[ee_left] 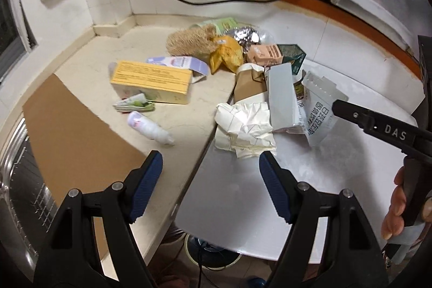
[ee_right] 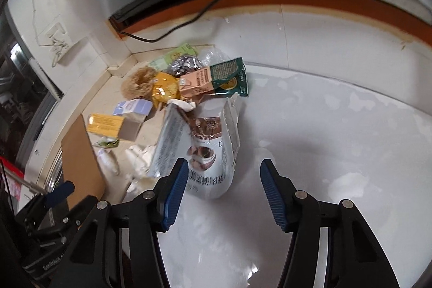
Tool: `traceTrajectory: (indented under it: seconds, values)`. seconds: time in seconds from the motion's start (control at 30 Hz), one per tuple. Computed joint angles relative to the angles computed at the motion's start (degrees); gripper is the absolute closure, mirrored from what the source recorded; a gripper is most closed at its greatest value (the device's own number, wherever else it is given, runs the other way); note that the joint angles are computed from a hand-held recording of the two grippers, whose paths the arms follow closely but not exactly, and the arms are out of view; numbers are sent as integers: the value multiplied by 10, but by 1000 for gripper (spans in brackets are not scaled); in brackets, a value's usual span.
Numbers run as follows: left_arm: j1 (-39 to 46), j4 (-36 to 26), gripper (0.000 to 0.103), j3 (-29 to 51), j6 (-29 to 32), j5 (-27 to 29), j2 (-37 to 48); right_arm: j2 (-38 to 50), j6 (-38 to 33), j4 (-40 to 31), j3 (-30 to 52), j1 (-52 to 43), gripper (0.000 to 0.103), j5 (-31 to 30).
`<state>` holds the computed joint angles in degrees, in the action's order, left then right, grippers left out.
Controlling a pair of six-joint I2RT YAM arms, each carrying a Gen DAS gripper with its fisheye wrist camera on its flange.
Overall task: Collect trash
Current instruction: 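Reach both tools toward the trash pile on the white counter, then grasp the white snack bag with the right tool while the left tool grasps the crumpled tissue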
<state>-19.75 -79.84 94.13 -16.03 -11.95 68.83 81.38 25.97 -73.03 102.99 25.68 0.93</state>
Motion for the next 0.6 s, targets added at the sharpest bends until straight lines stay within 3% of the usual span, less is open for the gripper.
traceTrajectory:
  seconds: [0.17, 0.4, 0.6]
  values:
    - [41, 44, 31, -36, 22, 51, 10, 18, 11, 37, -36, 6, 58, -4]
    - [106, 70, 31, -50, 41, 150, 30, 30, 19, 104, -100, -10, 93, -50]
    - [120, 78, 31, -40, 41, 191, 54, -32, 45, 145, -159, -8, 99, -19]
